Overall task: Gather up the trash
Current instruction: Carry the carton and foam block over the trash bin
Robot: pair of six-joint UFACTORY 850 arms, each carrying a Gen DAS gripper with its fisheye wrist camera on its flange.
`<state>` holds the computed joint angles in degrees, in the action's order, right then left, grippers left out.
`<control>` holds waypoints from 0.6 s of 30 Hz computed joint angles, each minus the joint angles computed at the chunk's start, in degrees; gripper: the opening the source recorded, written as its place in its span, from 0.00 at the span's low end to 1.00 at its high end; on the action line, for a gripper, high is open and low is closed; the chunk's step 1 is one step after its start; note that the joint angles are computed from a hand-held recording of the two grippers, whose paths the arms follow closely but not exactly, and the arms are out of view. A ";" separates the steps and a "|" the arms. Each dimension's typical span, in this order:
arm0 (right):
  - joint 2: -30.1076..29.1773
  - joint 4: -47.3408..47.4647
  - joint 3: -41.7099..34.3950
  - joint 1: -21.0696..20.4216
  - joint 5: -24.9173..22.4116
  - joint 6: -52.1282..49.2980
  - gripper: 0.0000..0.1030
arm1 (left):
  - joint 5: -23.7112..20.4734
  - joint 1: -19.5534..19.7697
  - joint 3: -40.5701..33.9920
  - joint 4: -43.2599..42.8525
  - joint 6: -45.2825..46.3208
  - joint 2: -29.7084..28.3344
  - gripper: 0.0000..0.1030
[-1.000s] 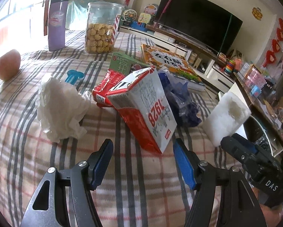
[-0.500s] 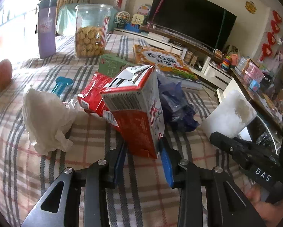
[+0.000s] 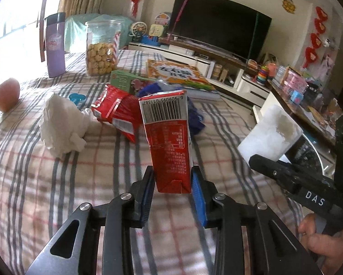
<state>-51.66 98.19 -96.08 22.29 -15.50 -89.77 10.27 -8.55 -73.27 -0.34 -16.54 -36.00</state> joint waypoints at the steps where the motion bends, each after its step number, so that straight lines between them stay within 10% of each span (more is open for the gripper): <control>1: 0.73 2.30 1.15 -0.04 -0.05 -2.40 0.29 | 0.38 -0.22 0.69 0.79 -0.68 0.49 0.29; 18: 10.12 23.65 14.89 -2.14 -2.13 -23.05 0.29 | 3.29 -3.17 5.58 12.90 -8.57 4.93 0.28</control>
<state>-41.54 121.85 -81.18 20.14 -17.63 -112.83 13.56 -11.72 -67.69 12.56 -25.11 -31.07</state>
